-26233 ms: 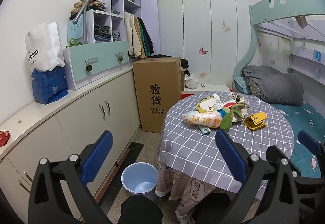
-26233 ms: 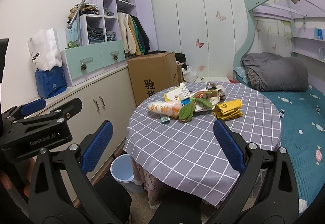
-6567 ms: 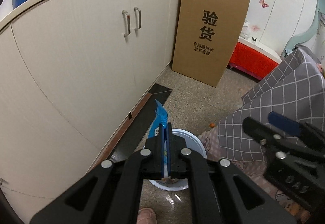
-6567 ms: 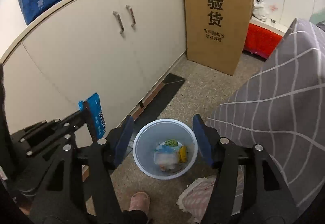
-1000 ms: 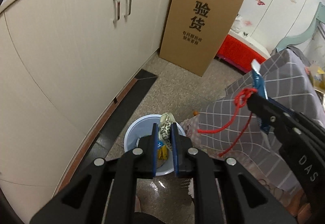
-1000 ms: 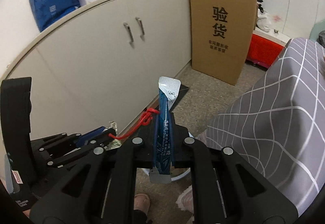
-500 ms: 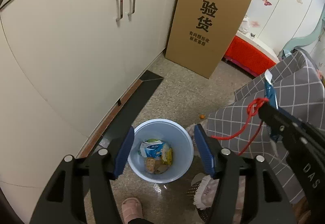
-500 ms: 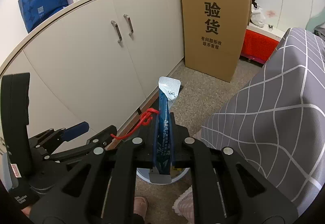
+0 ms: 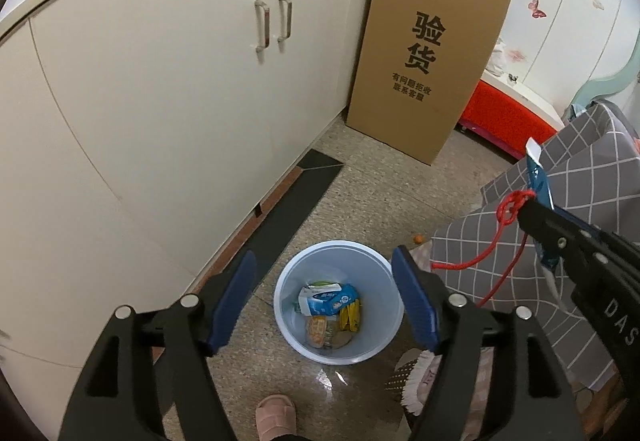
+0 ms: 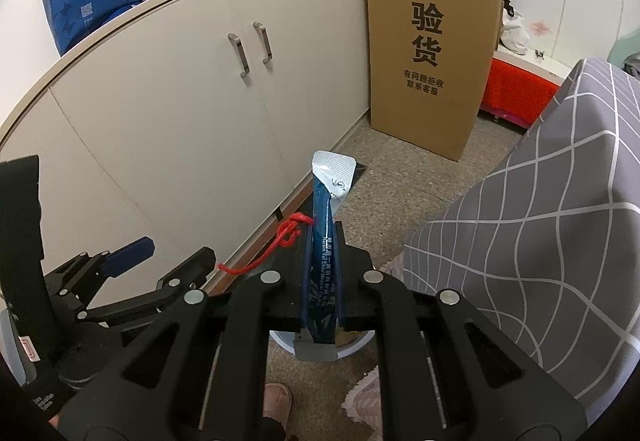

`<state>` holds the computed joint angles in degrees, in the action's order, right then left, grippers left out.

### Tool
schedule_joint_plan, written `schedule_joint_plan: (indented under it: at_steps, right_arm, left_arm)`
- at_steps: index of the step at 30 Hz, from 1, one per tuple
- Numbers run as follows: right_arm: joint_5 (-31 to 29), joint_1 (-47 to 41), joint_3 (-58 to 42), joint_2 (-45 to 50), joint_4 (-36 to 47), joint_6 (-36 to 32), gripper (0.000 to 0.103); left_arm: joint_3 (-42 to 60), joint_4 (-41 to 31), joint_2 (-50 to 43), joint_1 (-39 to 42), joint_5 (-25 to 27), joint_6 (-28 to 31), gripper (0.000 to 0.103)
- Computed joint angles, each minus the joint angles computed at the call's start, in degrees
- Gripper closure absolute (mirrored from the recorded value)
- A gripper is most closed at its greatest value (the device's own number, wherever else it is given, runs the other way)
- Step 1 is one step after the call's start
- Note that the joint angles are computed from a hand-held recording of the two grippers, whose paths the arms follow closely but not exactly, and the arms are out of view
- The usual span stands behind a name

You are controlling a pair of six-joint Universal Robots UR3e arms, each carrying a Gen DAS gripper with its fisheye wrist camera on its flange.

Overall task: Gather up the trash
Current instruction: 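Open both tools over the wastebasket to drop the packet and tube, then move both open tools back to the table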

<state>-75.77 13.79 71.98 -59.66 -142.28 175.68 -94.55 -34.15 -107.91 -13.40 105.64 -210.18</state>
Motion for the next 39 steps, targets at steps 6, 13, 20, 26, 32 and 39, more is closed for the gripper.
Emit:
schedule_joint_plan:
  at_steps: [6,13,20,26,32,39]
  right_arm:
    - [-0.55,1.24,-2.11,1.76,0.07,0.09,0.092]
    - [-5.57,4.19,-12.49,9.23,5.40,-1.31,0.069]
    - [-4.72,3.83,-11.76,8.48,5.73,-1.30,0.048]
    - [-3.04,2.44,-4.96,0.81,3.04,-0.42,0.048]
    - [1.18,-1.57,2.61,-10.45,0.73,0.11,0.045]
    - [7.56,-11.47,10.18,-23.89,1.76,-1.65,0.041]
  left_arm:
    - [-1.88,0.06,1.26,0.90,0.61,-0.60,0.032]
    - [-4.20,-0.60,2.66,2.82,2.47,-1.88,0.029]
    - [-6.30,-0.34,4.43,3.66,2.56,-2.16,0.029]
    - [-5.12,-2.71,6.56,2.54,2.79,-3.33,0.029]
    - [-1.78,-5.44,10.02,-0.85,3.83,-6.22,0.028]
    - [13.54,-11.59,5.61,-10.15,9.38,-7.42,0.026]
